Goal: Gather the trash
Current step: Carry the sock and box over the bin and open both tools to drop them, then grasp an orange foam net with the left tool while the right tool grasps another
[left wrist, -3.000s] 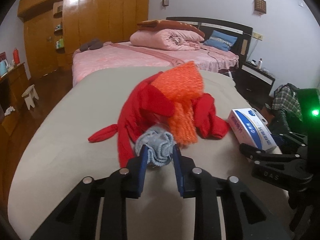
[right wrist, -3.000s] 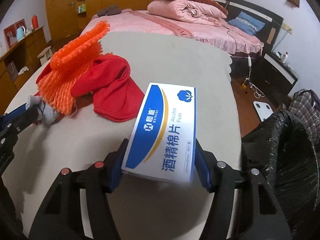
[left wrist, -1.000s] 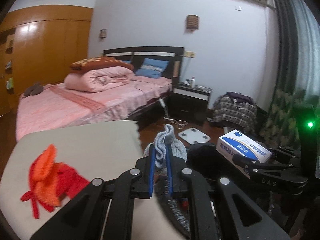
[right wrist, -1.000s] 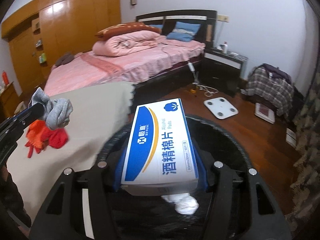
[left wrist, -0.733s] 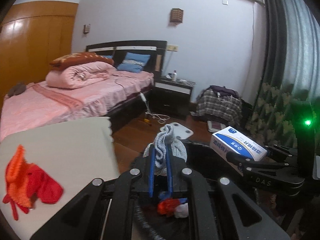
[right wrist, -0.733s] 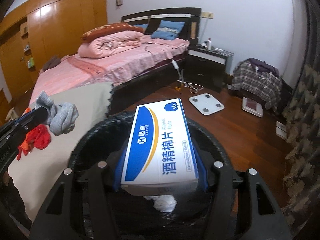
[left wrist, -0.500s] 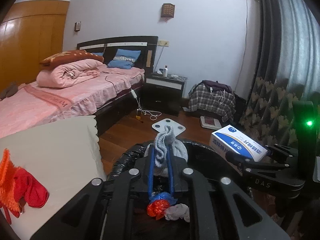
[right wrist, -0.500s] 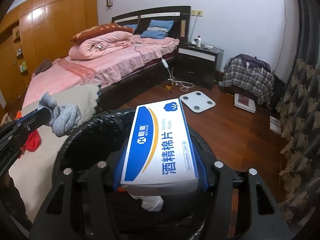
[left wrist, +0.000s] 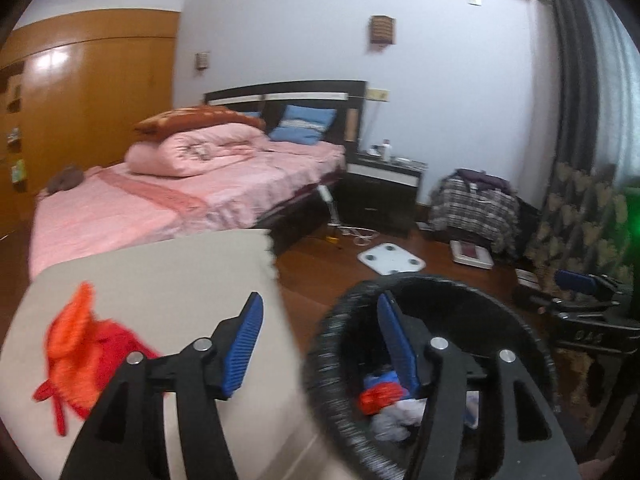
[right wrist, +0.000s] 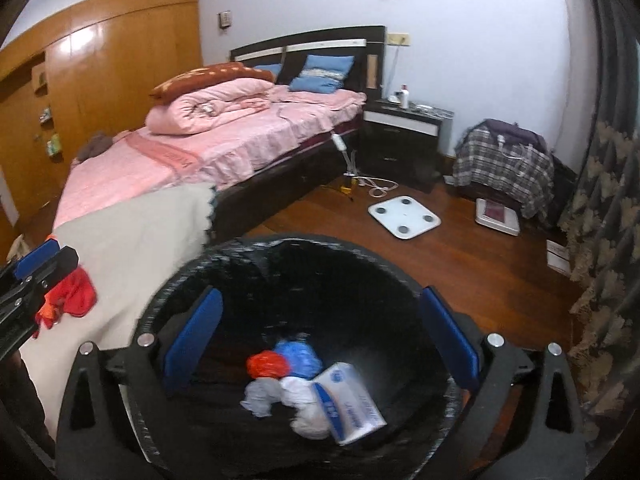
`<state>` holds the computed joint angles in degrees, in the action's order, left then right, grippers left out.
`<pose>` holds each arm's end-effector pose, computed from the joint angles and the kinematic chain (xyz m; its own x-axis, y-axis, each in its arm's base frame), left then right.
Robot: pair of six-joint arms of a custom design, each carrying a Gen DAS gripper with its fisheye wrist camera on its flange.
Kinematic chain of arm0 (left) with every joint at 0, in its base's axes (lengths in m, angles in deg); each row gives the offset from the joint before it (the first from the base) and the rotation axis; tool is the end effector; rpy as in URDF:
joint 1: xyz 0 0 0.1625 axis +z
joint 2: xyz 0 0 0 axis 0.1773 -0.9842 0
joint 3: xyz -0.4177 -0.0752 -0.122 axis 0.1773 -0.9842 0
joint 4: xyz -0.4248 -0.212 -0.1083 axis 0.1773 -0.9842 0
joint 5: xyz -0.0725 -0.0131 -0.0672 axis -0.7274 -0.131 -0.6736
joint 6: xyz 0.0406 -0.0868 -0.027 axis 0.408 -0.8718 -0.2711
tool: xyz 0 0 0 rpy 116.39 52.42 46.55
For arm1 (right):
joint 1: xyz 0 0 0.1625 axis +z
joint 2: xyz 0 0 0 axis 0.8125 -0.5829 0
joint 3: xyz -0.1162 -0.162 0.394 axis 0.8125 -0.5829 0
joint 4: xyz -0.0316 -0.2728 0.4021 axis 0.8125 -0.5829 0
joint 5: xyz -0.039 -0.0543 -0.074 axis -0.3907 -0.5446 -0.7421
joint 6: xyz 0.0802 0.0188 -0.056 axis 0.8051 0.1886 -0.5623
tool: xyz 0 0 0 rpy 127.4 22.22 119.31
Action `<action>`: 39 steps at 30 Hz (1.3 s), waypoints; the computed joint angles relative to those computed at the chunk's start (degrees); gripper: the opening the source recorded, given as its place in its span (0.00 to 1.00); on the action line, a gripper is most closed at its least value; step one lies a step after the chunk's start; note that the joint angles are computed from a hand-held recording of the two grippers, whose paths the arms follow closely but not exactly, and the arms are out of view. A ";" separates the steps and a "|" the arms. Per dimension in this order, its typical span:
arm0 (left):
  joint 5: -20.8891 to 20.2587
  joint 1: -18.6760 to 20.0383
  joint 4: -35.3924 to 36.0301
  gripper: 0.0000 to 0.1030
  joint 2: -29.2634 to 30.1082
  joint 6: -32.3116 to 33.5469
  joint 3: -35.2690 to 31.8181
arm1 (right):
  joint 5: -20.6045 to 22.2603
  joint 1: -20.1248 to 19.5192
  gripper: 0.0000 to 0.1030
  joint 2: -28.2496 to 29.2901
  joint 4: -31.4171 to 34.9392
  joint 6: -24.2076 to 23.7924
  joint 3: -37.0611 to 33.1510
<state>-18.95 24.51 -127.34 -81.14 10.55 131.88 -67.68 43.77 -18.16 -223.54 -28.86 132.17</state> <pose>-0.2995 -0.4619 0.1444 -0.7130 0.2954 -0.6359 0.6884 0.4671 -0.5549 0.1402 -0.4403 0.2649 -0.7334 0.0948 0.6731 -0.4990 0.5973 -0.6278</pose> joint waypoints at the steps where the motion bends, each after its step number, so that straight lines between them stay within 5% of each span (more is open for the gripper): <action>1: 0.92 0.08 0.19 0.58 -0.80 -0.22 0.52 | 0.00 0.65 0.93 0.57 0.61 0.32 -0.53; 9: 11.76 1.35 3.11 0.59 -8.79 -3.54 5.83 | 3.67 4.97 0.93 7.29 3.81 1.36 -4.11; 17: 17.75 4.47 1.03 0.59 -11.58 -1.36 6.41 | 6.82 8.16 0.93 15.07 5.12 1.20 -9.78; 26: 17.17 10.37 -3.86 0.59 -8.95 3.94 2.43 | 7.94 9.81 0.93 22.03 6.75 0.07 -15.81; 39: 14.45 15.66 -1.45 0.58 -5.59 5.61 -1.43 | 7.52 9.79 0.93 28.09 10.52 1.48 -21.18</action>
<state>-4.50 40.17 -128.80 -86.74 16.17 130.45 -60.16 53.56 9.93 -213.02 -27.38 110.99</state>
